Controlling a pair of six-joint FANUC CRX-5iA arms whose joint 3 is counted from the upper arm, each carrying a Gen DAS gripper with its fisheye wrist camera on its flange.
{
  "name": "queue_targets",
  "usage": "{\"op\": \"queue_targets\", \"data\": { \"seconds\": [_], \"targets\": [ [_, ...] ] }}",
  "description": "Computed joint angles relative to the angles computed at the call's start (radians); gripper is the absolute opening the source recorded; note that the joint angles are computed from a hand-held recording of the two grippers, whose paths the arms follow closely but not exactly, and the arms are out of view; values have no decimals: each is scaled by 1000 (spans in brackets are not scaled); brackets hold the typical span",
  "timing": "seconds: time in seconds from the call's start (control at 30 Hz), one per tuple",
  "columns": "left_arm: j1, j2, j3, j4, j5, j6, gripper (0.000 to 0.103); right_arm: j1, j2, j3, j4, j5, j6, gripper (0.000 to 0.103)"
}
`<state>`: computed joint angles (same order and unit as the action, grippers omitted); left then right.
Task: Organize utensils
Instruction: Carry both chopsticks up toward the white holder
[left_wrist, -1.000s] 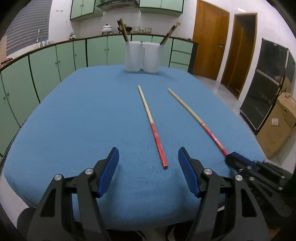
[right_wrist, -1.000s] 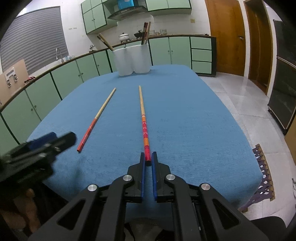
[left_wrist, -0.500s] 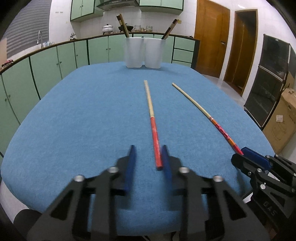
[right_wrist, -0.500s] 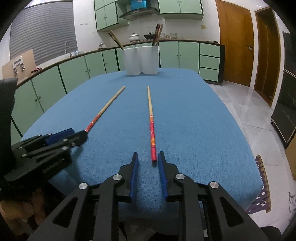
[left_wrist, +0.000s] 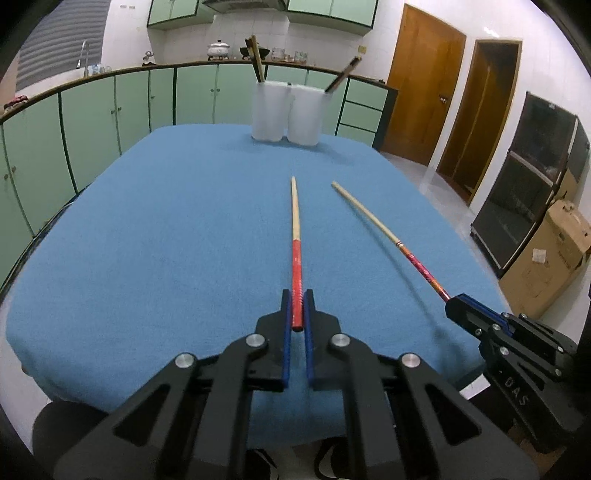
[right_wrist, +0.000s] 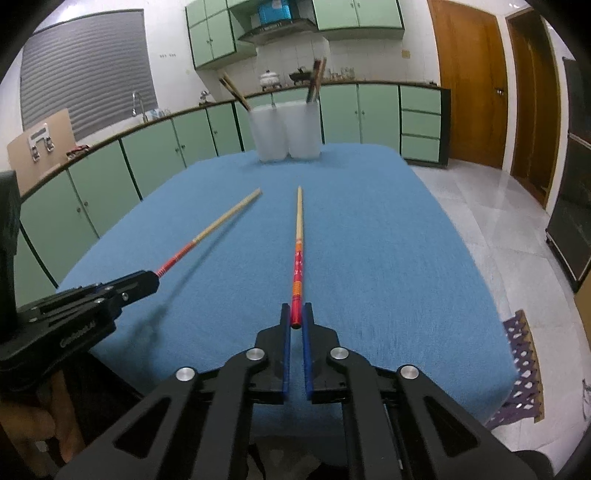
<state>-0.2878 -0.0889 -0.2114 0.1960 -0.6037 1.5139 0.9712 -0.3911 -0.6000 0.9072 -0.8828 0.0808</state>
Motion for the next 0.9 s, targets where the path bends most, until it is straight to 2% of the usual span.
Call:
{"op": "queue_targets", "data": {
  "seconds": [0.3, 0.43, 0.57, 0.9],
  "targets": [
    [36, -87, 4, 23, -22, -37, 5, 38, -47, 44, 67, -58, -10, 6],
    [53, -106, 28, 43, -33, -75, 5, 42, -47, 96, 84, -75, 30, 6],
    [67, -108, 62, 71, -45, -127, 5, 30, -31, 170, 64, -80, 109, 6],
    [90, -53, 169, 118, -98, -200, 5, -51, 86, 370, -87, -46, 382, 6]
  ]
}}
